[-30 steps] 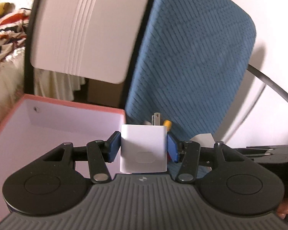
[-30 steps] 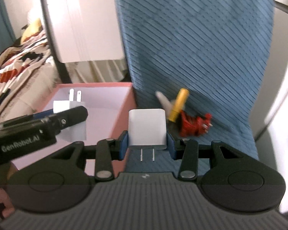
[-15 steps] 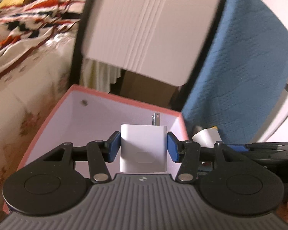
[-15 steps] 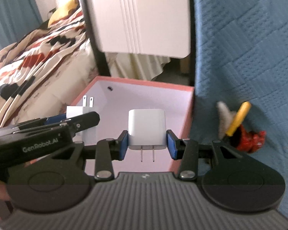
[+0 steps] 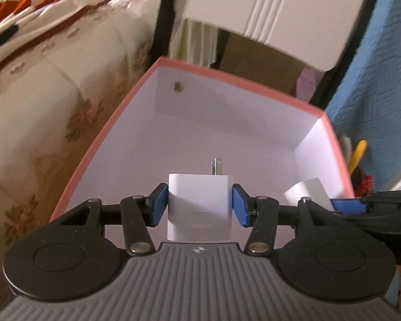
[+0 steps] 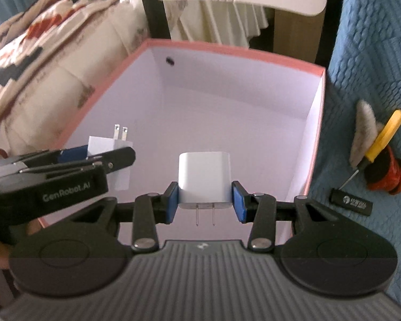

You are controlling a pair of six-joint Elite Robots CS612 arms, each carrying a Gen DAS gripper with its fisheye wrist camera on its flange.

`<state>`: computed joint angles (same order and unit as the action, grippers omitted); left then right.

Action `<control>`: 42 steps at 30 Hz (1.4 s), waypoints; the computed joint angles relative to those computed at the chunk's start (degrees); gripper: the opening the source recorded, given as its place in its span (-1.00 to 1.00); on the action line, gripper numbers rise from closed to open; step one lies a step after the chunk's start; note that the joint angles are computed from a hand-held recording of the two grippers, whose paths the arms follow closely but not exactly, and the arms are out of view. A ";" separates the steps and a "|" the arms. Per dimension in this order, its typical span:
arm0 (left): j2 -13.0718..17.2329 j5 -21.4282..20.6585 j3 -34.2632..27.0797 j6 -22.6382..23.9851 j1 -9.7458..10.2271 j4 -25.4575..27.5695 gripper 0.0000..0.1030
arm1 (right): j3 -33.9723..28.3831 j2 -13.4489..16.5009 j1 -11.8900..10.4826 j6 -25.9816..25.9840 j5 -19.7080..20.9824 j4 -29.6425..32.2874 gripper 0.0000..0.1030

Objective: Organize rigid objects
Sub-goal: 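Lower both chargers into the pink box and open both tools, then withdraw both tools from the box back toward the seat objects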

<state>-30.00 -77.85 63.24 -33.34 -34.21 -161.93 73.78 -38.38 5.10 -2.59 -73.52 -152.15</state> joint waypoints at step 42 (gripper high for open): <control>0.10 0.47 -0.52 2.62 -3.71 -13.08 0.28 | 12.79 -5.17 -4.25 2.20 -0.36 -23.10 -0.14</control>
<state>-29.91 -77.38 62.72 -30.72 -37.92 -175.02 86.56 -43.55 0.86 -0.38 -73.89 -175.26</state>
